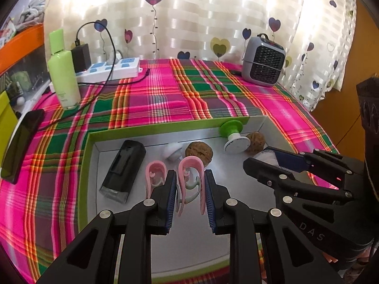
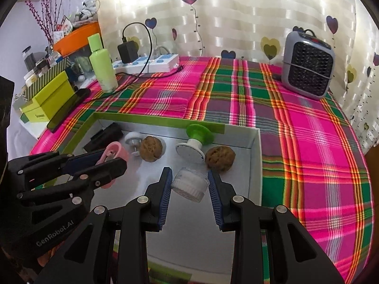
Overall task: Organize objects
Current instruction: 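Lift and carry the pink clip and white roll over the white box, then open left gripper releasing pink clip in box while right gripper releases white roll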
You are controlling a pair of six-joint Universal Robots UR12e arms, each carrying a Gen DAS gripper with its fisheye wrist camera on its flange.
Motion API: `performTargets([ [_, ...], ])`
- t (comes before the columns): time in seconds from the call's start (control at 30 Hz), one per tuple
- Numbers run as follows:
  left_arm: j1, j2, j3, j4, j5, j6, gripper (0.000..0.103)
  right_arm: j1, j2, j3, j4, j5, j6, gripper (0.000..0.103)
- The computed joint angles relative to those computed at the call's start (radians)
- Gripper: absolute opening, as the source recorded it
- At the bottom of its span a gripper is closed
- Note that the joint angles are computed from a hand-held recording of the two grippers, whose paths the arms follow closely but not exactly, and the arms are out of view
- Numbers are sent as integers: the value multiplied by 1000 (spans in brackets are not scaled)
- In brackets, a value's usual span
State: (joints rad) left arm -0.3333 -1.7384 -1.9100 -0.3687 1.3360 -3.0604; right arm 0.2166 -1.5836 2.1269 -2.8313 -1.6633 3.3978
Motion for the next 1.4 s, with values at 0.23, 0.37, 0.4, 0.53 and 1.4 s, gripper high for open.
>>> performTargets([
  [0.23, -1, -19, 15, -19, 0, 2, 21, -4, 15, -13, 20, 8, -7, 32],
  [0.37, -2, -26, 19, -21, 4, 4, 21, -4, 22, -20, 24, 10, -15, 32],
  [0.4, -2, -27, 21, -23, 7, 3, 21, -4, 24, -22, 27, 7, -15, 32],
  [0.53, -3, -36, 27, -19, 11, 7, 21, -3, 29, -24, 18, 2, -17, 32],
  [1.4, -12, -39, 28, -3, 34, 21, 22, 2, 40, -18, -14, -45, -39, 33],
])
